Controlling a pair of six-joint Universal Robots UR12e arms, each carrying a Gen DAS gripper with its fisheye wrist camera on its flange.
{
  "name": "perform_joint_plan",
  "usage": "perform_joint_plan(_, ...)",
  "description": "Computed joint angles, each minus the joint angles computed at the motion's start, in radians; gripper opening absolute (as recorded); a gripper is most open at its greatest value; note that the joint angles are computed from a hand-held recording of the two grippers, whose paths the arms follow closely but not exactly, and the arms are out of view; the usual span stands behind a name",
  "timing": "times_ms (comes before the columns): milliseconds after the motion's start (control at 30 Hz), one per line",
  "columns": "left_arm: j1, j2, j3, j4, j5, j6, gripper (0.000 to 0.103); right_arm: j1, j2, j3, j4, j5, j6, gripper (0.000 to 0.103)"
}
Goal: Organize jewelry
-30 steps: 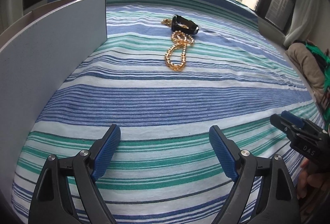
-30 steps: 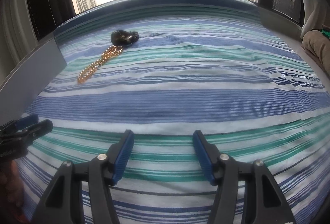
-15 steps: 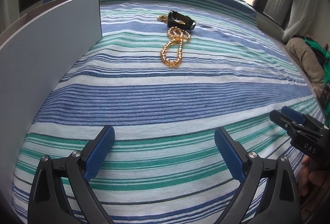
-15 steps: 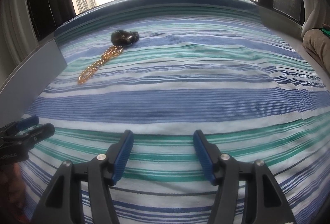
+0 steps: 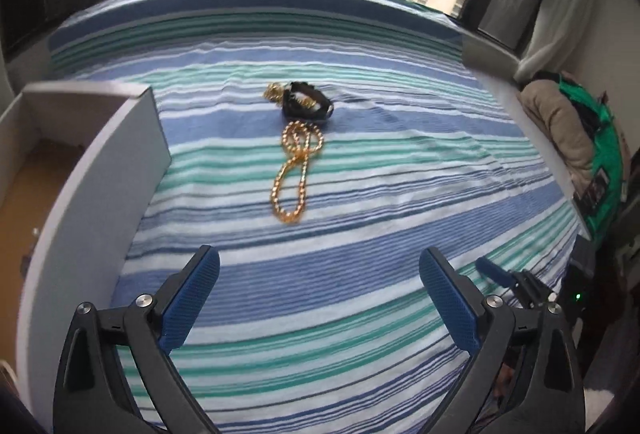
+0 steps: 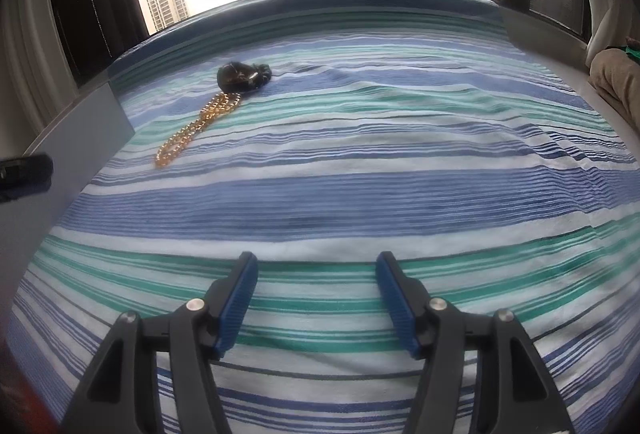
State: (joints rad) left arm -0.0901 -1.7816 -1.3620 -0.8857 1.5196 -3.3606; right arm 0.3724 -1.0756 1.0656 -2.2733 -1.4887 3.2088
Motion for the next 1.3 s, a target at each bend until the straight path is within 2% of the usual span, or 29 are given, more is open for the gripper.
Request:
perform_joint_plan(100, -0.008, -0.071, 0.078, -0.001, 0.009, 0.089, 0.101, 0.000, 0.000, 0.000, 0.000, 0.003, 0.003, 0.063)
perform_joint_plan(167, -0.017, -0.123, 0.108, 0.041, 0.067, 0.113, 0.100, -0.002, -0.002, 0.002, -0.002, 0.009, 0.006, 0.063)
perform_joint_plan(233, -0.023, -0.175, 0.141, 0.070, 0.136, 0.094, 0.099, -0.003, -0.002, 0.002, -0.003, 0.013, 0.009, 0.063)
perform_joint_plan(267, -0.023, -0.202, 0.164, 0.058, 0.152, 0.074, 0.098, -0.003, -0.001, 0.001, -0.003, 0.014, 0.009, 0.063)
perform_joint_plan(367, -0.020, -0.268, 0.233, -0.024, 0.187, 0.009, 0.085, -0.003, 0.000, -0.001, -0.001, 0.015, 0.009, 0.063)
perform_joint_plan(433, -0.018, -0.284, 0.243, -0.035, 0.191, 0.003, 0.081, -0.004, -0.001, -0.001, -0.003, 0.021, 0.013, 0.063)
perform_joint_plan(467, -0.020, -0.288, 0.241, -0.025, 0.200, 0.013, 0.076, -0.006, -0.002, 0.001, -0.005, 0.027, 0.016, 0.063)
perform_joint_plan(500, -0.021, -0.286, 0.230, -0.002, 0.200, 0.030, 0.059, -0.007, -0.003, 0.002, -0.006, 0.031, 0.019, 0.063)
perform_joint_plan(533, -0.020, -0.277, 0.209, 0.041, 0.187, 0.050, 0.028, -0.008, -0.004, 0.004, -0.008, 0.035, 0.021, 0.063)
perform_joint_plan(700, -0.024, -0.233, 0.146, 0.073, 0.197, 0.114, 0.022, -0.010, -0.003, 0.003, -0.008, 0.040, 0.023, 0.063)
perform_joint_plan(1000, 0.006, -0.025, -0.107, 0.062, 0.116, 0.042, 0.020, -0.008, -0.002, 0.002, -0.005, 0.035, 0.020, 0.064)
perform_joint_plan(1100, 0.010, 0.021, -0.159, 0.063, 0.098, -0.001, 0.021, -0.004, 0.000, -0.004, 0.001, 0.022, 0.013, 0.064)
perform_joint_plan(1167, 0.008, 0.037, -0.180, 0.072, 0.116, -0.036, 0.024, -0.001, 0.002, -0.008, 0.007, 0.010, 0.006, 0.064)
perform_joint_plan(1200, 0.006, 0.040, -0.187, 0.083, 0.129, -0.051, 0.036, 0.001, 0.003, -0.012, 0.011, 0.003, 0.003, 0.064)
perform_joint_plan(1233, 0.003, 0.041, -0.193, 0.095, 0.142, -0.061, 0.057, 0.003, 0.005, -0.015, 0.015, -0.004, -0.002, 0.064)
perform_joint_plan(1300, -0.003, 0.037, -0.199, 0.116, 0.178, -0.082, 0.080, 0.008, 0.009, -0.022, 0.023, -0.018, -0.010, 0.065)
